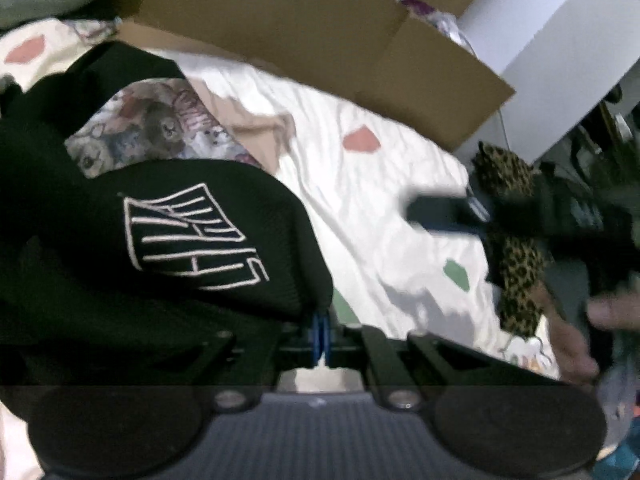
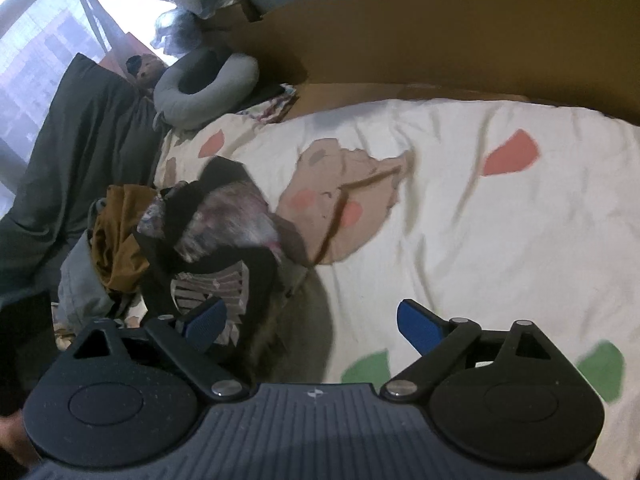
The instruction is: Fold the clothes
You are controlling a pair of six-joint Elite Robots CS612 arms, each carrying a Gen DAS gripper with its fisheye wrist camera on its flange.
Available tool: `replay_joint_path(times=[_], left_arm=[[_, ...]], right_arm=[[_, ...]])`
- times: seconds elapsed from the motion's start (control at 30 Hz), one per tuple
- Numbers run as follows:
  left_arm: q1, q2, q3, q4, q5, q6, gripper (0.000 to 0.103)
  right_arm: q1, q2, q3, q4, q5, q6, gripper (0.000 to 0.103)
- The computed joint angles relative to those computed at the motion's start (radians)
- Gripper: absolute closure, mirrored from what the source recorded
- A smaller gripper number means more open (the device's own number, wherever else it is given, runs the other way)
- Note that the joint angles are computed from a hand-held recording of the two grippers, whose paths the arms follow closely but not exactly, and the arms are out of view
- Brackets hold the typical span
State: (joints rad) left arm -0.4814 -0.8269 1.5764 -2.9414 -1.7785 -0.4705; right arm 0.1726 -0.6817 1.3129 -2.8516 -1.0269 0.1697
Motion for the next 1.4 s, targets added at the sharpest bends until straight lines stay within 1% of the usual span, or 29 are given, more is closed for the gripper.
replay_joint_path(times=[0.1,0.17,0.23,0.3,0.47,0.53,0.57,0.6,0.63,0.67,0.7,0.83,0.9,0.97,1.0,1.07,1.13,1.2,1.33,1.4], left_arm=[[-0.005,0.001,0.000,0.017,-0.043,0.015,0.101],[-0.009,0.000,0.004,0.024,-0.060,0.025,0.101],[-0.012,0.000,0.003,0.034,-0.071,0.032,0.101],[-0.014,-0.001,0.006,0.038,-0.080,0.038,0.101],[-0.015,-0.007,0.015,0.042,-0.087,0.045,0.101],[-0.018,-0.004,0.006,0.051,-0.085,0.043,0.101],[-0.018,-0.005,0.009,0.052,-0.084,0.044,0.101],[-0.019,-0.007,0.011,0.053,-0.084,0.045,0.101],[-0.019,-0.009,0.014,0.054,-0.083,0.046,0.101],[-0.019,-0.010,0.016,0.054,-0.083,0.045,0.101],[-0.020,-0.012,0.018,0.055,-0.082,0.044,0.101],[-0.023,-0.020,0.030,0.058,-0.063,0.039,0.100],[-0.017,-0.022,0.031,0.062,-0.062,0.025,0.100],[-0.014,-0.024,0.030,0.065,-0.066,0.011,0.096],[-0.011,-0.025,0.030,0.061,-0.064,0.005,0.093],[-0.004,-0.028,0.032,0.047,-0.061,-0.004,0.082],[0.002,-0.033,0.039,0.025,-0.058,-0.011,0.066],[0.004,-0.040,0.054,0.001,-0.044,-0.011,0.058],[0.008,-0.047,0.057,-0.027,-0.015,-0.011,0.048],[0.010,-0.055,0.062,-0.032,0.016,-0.025,0.046]], right_arm=[[0.009,0.031,-0.059,0.047,0.009,-0.053,0.009],[0.012,0.047,-0.088,0.075,0.018,-0.069,0.009],[0.014,0.059,-0.105,0.096,0.022,-0.070,0.010],[0.015,0.071,-0.123,0.118,0.025,-0.070,0.016],[0.017,0.099,-0.152,0.166,0.037,-0.040,0.019],[0.018,0.110,-0.165,0.199,0.052,-0.048,0.024],[0.019,0.115,-0.172,0.220,0.065,-0.058,0.034],[0.018,0.119,-0.176,0.236,0.085,-0.067,0.054],[0.017,0.122,-0.179,0.250,0.107,-0.072,0.067],[0.016,0.124,-0.181,0.263,0.124,-0.079,0.096],[0.016,0.122,-0.176,0.263,0.127,-0.086,0.101],[0.007,0.101,-0.136,0.193,0.125,-0.064,0.102],[0.000,0.092,-0.118,0.156,0.114,-0.015,0.102],[-0.009,0.080,-0.094,0.106,0.105,0.063,0.102],[-0.012,0.073,-0.081,0.085,0.099,0.089,0.102],[-0.019,0.057,-0.057,0.048,0.081,0.118,0.102],[-0.025,0.043,-0.037,0.018,0.066,0.140,0.102],[-0.030,0.030,-0.016,-0.006,0.051,0.158,0.103],[-0.038,0.001,0.027,-0.038,0.030,0.184,0.103],[-0.043,-0.013,0.048,-0.051,0.027,0.225,0.103]])
